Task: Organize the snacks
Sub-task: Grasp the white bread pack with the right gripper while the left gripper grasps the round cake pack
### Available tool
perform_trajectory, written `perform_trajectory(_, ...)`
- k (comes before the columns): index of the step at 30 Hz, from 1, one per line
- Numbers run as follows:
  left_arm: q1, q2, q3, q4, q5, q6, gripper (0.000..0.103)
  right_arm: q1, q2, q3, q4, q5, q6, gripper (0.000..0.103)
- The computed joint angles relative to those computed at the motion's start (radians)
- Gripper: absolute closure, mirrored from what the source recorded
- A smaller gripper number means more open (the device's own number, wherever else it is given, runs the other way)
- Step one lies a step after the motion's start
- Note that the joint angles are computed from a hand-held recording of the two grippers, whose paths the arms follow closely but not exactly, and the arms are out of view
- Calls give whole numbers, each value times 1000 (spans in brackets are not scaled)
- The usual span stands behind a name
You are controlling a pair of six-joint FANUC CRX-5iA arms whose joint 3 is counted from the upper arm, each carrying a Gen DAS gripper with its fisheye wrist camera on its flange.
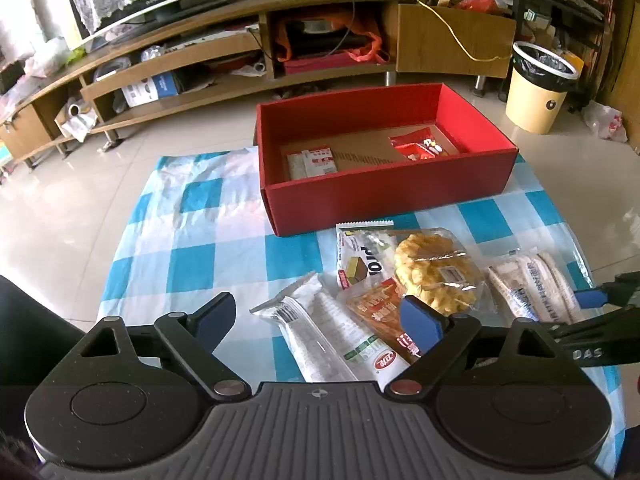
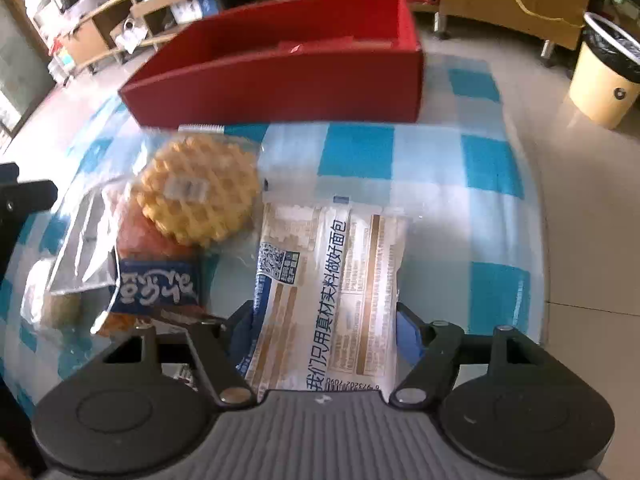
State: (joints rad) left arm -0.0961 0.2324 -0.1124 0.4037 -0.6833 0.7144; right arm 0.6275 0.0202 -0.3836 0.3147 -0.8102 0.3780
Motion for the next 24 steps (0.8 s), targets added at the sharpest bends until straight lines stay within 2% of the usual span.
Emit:
perform_trajectory(3, 18, 11, 17, 24, -19, 12, 9, 1, -35, -33, 46, 33, -62, 39)
perform_trajectory(6, 40, 40, 62, 14, -62, 72, 7, -1, -77, -70, 91, 79, -119, 39)
perform_trajectory(9, 56, 73, 106, -7, -123, 135, 7, -10, -93, -74, 94, 102, -133, 39)
perform_trajectory(13, 73, 126, 153, 24, -238, 186, 8, -24, -102, -68, 71, 142, -115, 39)
perform_trajectory(18, 45, 141, 180, -72, -247, 250, 9, -25, -102, -60, 62, 160, -95, 39)
perform_trajectory(21, 54, 134, 170, -86, -268, 235, 10, -37, -114, -70, 51, 177, -97, 39)
perform_trajectory(24, 75, 105, 132, -73, -282, 166, 9, -51, -126, -79, 39, 188, -103, 39)
